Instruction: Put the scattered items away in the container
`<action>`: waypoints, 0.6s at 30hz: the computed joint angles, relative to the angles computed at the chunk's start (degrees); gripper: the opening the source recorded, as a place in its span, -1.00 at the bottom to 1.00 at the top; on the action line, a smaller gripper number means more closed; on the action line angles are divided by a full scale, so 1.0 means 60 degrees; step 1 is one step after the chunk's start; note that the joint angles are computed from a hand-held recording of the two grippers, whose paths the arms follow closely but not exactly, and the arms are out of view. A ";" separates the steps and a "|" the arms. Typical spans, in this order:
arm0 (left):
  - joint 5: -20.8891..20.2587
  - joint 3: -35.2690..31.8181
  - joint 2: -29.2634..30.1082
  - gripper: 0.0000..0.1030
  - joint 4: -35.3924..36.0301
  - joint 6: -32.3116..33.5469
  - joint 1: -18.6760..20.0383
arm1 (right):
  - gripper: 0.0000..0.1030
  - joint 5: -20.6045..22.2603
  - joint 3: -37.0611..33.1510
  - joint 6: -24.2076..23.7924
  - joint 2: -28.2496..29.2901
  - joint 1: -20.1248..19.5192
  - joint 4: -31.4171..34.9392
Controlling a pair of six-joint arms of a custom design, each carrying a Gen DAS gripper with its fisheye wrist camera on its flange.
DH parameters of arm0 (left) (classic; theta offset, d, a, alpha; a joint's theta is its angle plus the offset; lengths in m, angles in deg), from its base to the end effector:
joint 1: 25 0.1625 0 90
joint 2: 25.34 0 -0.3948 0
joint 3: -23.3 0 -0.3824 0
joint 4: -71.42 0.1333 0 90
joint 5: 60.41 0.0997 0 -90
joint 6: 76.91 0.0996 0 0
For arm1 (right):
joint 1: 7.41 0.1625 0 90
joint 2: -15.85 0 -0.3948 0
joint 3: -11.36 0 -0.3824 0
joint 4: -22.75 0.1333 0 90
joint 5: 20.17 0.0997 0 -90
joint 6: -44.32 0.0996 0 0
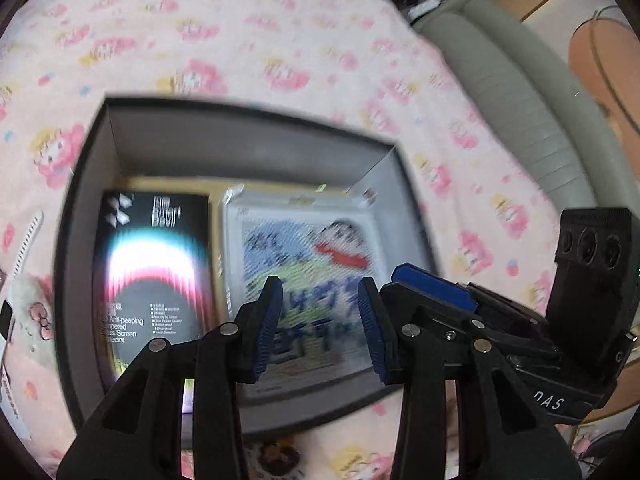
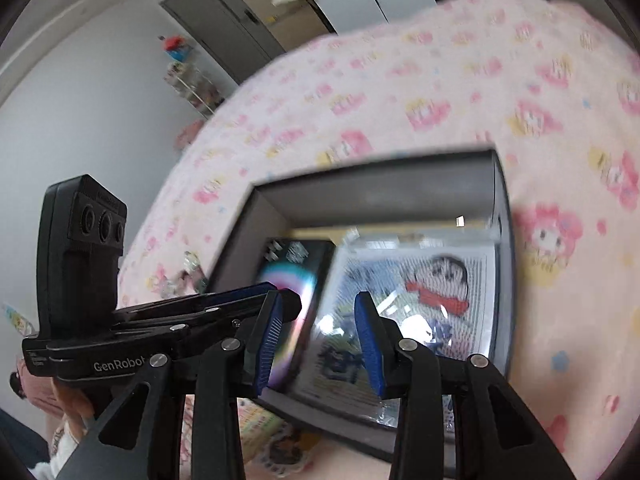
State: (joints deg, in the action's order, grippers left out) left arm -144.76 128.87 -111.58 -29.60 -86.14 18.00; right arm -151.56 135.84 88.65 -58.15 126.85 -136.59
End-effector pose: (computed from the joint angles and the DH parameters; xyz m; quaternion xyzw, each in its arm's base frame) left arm -0.2469 -0.4259 0.3174 0.3258 0.9414 0.0407 0.0775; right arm 0.3768 -0.2900 0.2085 -0.0585 -0.9228 0.3532 0.1425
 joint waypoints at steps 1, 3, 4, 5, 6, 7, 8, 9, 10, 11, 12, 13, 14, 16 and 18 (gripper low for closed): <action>-0.0019 0.0082 0.0039 -0.25 0.0058 0.0052 0.0066 | -0.33 0.0149 0.0087 0.0074 -0.0020 -0.0125 0.0085; -0.0035 0.0234 0.0129 -0.25 0.0280 -0.0004 0.0176 | -0.33 0.0345 0.0220 0.0231 -0.0070 -0.0304 0.0405; 0.0046 0.0329 0.0097 -0.25 0.0340 -0.0021 0.0165 | -0.33 0.0350 0.0251 0.0338 -0.0085 -0.0326 0.0575; 0.0153 0.0463 -0.0025 -0.25 0.0304 0.0007 0.0114 | -0.33 0.0267 0.0272 0.0480 -0.0087 -0.0299 0.0755; 0.0180 0.0567 -0.0190 -0.25 0.0214 0.0061 0.0075 | -0.33 0.0096 0.0271 0.0702 -0.0109 -0.0204 0.1011; 0.0122 0.0631 -0.0363 -0.25 0.0149 0.0105 0.0056 | -0.33 -0.0113 0.0248 0.0882 -0.0119 -0.0064 0.1211; -0.0031 0.0678 -0.0634 -0.24 0.0075 0.0122 0.0056 | -0.33 -0.0417 0.0209 0.1064 -0.0127 0.0128 0.1431; -0.0166 0.0709 -0.0860 -0.23 0.0046 0.0131 0.0068 | -0.33 -0.0868 0.0097 0.1369 -0.0141 0.0428 0.1870; -0.0357 0.0729 -0.1229 -0.20 0.0090 0.0148 0.0068 | -0.33 -0.1214 -0.0012 0.1629 -0.0142 0.0719 0.2217; -0.0525 0.0728 -0.1530 -0.16 0.0206 0.0211 0.0078 | -0.33 -0.1492 -0.0087 0.1850 -0.0120 0.1034 0.2391; -0.0692 0.0732 -0.1860 -0.12 0.0436 0.0293 0.0084 | -0.33 -0.1616 -0.0077 0.2101 -0.0147 0.1374 0.2381; -0.0756 0.0722 -0.2108 -0.04 0.0710 0.0356 0.0085 | -0.29 -0.1580 0.0023 0.2292 -0.0172 0.1623 0.2184; -0.0787 0.0743 -0.2479 -0.01 0.1173 0.0451 0.0048 | -0.21 -0.1446 0.0143 0.2606 -0.0196 0.1854 0.2045; -0.0846 0.0794 -0.2971 0.03 0.1885 0.0634 0.0031 | -0.10 -0.0964 0.0368 0.3440 -0.0200 0.2190 0.2174; -0.0745 0.0953 -0.3402 0.12 0.2495 0.0679 0.0033 | -0.03 -0.0502 0.0510 0.4372 -0.0063 0.2300 0.2586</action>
State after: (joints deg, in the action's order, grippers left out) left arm -149.23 134.58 -131.99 -14.63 -82.06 18.19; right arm -154.57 138.90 114.88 -58.53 140.65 -121.07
